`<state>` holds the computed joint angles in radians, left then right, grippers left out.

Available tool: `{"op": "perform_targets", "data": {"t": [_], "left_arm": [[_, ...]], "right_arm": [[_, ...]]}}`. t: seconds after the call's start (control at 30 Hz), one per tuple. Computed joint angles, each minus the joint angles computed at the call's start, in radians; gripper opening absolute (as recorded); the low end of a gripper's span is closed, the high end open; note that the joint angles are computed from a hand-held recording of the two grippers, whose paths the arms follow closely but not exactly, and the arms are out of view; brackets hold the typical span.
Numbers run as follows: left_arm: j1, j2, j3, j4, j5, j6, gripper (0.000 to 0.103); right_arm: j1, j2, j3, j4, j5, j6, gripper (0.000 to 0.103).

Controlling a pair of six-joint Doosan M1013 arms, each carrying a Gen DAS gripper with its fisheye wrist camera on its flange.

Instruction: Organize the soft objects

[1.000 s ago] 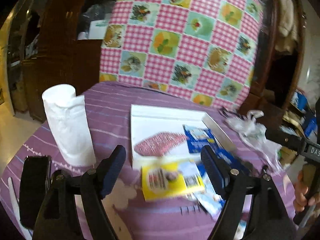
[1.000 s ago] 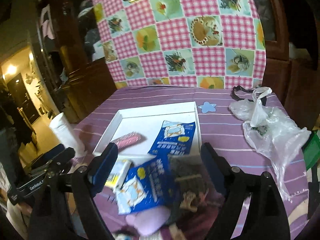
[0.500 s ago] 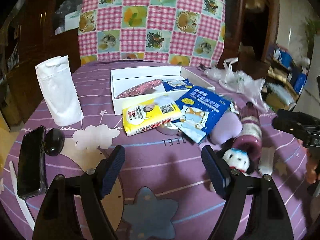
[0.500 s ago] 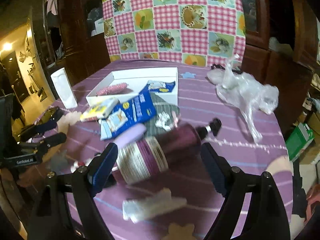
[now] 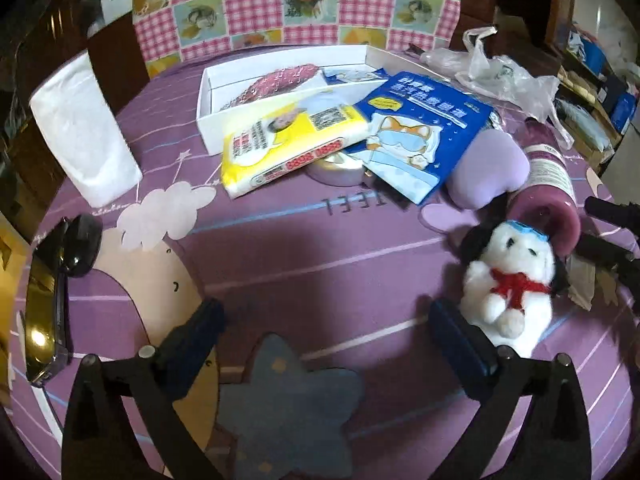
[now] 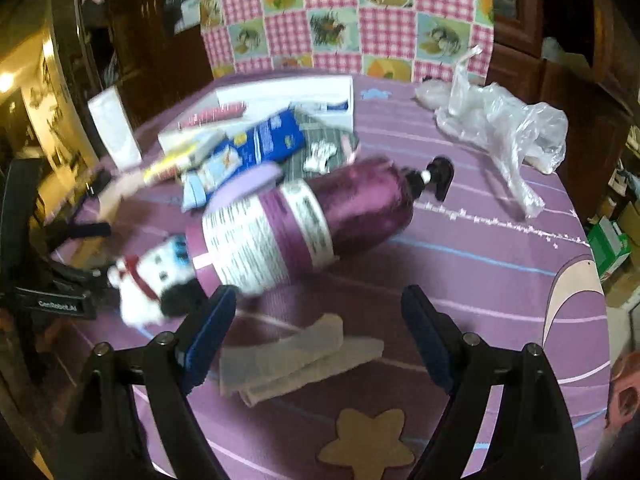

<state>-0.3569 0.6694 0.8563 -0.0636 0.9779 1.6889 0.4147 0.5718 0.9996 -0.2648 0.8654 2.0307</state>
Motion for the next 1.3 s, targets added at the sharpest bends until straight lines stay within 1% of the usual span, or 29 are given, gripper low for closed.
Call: {"op": "perform_targets", "data": {"t": [0.07, 0.1, 0.13, 0.17, 0.2, 0.23, 1.3], "left_arm": [[0.005, -0.002, 0.004, -0.019, 0.003, -0.002, 0.103], [0.004, -0.004, 0.009, -0.016, 0.0, -0.002, 0.103], [0.004, -0.004, 0.01, -0.017, 0.0, -0.002, 0.103], [0.004, -0.005, 0.011, -0.016, -0.001, -0.002, 0.103], [0.003, -0.005, 0.012, -0.016, -0.001, -0.002, 0.103], [0.003, -0.006, 0.013, -0.016, -0.002, -0.002, 0.103], [0.004, -0.002, 0.004, -0.017, 0.005, 0.0, 0.103]], "right_arm": [[0.008, 0.02, -0.027, -0.025, 0.06, -0.017, 0.085], [0.01, 0.04, -0.058, -0.022, 0.114, -0.032, 0.087], [0.005, 0.044, -0.064, -0.001, 0.116, -0.036, 0.089], [0.001, 0.044, -0.064, 0.019, 0.113, -0.038, 0.097], [-0.001, 0.052, -0.076, 0.024, 0.13, -0.046, 0.103], [0.001, 0.058, -0.085, 0.014, 0.147, -0.05, 0.103], [0.002, 0.058, -0.085, 0.013, 0.147, -0.051, 0.103]]}}
